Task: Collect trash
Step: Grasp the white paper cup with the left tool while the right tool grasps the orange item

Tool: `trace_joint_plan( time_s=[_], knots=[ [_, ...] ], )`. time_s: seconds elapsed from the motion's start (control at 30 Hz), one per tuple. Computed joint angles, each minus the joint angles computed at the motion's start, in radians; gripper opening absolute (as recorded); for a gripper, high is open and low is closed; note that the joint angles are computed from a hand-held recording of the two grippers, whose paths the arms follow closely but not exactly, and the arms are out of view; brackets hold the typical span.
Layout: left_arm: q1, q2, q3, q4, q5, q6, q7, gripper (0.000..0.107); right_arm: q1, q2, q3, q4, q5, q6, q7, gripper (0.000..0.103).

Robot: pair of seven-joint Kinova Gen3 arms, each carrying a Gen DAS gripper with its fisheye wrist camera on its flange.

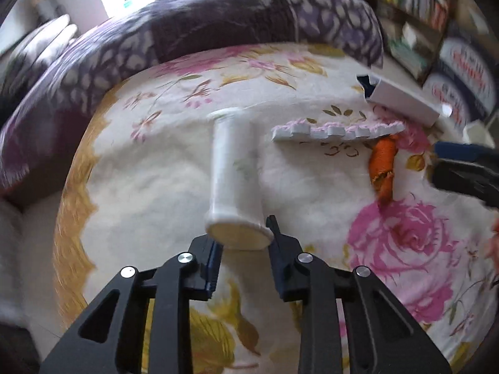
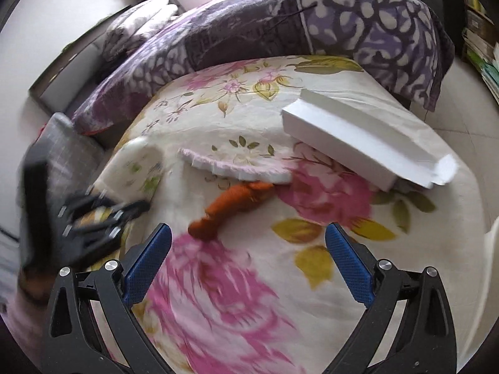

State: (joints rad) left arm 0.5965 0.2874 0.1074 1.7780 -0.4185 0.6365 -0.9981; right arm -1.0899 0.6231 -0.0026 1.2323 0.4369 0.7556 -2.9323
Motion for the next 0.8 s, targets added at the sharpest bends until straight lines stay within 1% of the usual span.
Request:
trace_joint_plan(
  time_s=[0.03, 0.1, 0.2, 0.23, 0.27, 0.3, 0.33, 0.37, 0.4, 0.43, 0.47, 0.5, 0.53, 0.57, 0.6, 0.63, 0.8],
  knots=[
    [0.026, -0.021, -0.026, 0.037, -0.017, -0.032, 0.041, 0.027, -0.002, 0.013, 0.005, -0.018, -0.003, 0.011, -0.012, 0.095],
    [0.095, -0.040, -0.089, 0.077, -0.059, -0.065, 0.122, 0.027, -0.011, 0.054, 0.009, -0.082, 0.008, 0.055, -0.056, 0.095],
    [0.154, -0.050, -0.142, 0.111, -0.138, -0.087, 0.244, 0.027, -0.044, 0.133, 0.042, -0.221, 0.002, 0.173, -0.062, 0.094],
    [0.164, -0.053, -0.148, 0.120, -0.166, -0.089, 0.285, 0.027, -0.051, 0.159, 0.056, -0.267, -0.015, 0.214, -0.044, 0.094],
    [0.162, -0.061, -0.135, 0.131, -0.192, -0.086, 0.325, 0.027, -0.050, 0.181, 0.059, -0.311, -0.030, 0.255, -0.024, 0.093],
    [0.142, -0.065, -0.109, 0.138, -0.214, -0.086, 0.357, 0.027, -0.054, 0.203, 0.065, -0.347, -0.029, 0.288, -0.012, 0.090],
    [0.104, -0.070, -0.065, 0.144, -0.236, -0.083, 0.388, 0.027, -0.066, 0.213, 0.086, -0.364, -0.033, 0.307, -0.015, 0.088],
    [0.081, -0.074, -0.040, 0.149, -0.247, -0.082, 0.402, 0.027, -0.078, 0.216, 0.102, -0.364, -0.021, 0.309, -0.022, 0.076],
    [0.074, -0.078, -0.033, 0.154, -0.253, -0.083, 0.417, 0.027, -0.078, 0.213, 0.099, -0.348, -0.005, 0.295, -0.032, 0.054],
    [0.067, -0.082, -0.028, 0.156, -0.254, -0.084, 0.427, 0.027, -0.068, 0.198, 0.077, -0.315, 0.019, 0.264, -0.055, 0.041],
    [0.062, -0.086, -0.023, 0.160, -0.254, -0.083, 0.437, 0.027, -0.043, 0.176, 0.037, -0.273, 0.040, 0.224, -0.087, 0.031],
    [0.055, -0.090, -0.017, 0.161, -0.248, -0.080, 0.444, 0.027, -0.028, 0.156, 0.015, -0.231, 0.054, 0.183, -0.118, 0.029],
    [0.049, -0.094, -0.010, 0.161, -0.242, -0.073, 0.447, 0.027, -0.022, 0.133, 0.012, -0.184, 0.053, 0.145, -0.146, 0.028],
    [0.044, -0.098, -0.004, 0.162, -0.236, -0.066, 0.450, 0.026, -0.031, 0.122, 0.028, -0.157, 0.049, 0.110, -0.158, 0.027],
    [0.038, -0.103, 0.003, 0.160, -0.225, -0.055, 0.451, 0.026, -0.041, 0.113, 0.050, -0.138, 0.029, 0.091, -0.155, 0.026],
    [0.034, -0.107, 0.010, 0.157, -0.214, -0.040, 0.453, 0.026, -0.045, 0.092, 0.054, -0.104, 0.025, 0.071, -0.163, 0.026],
    [0.007, -0.154, 0.045, 0.150, -0.149, 0.022, 0.465, 0.023, -0.077, 0.020, 0.058, 0.003, 0.076, 0.015, -0.211, 0.024]
  ],
)
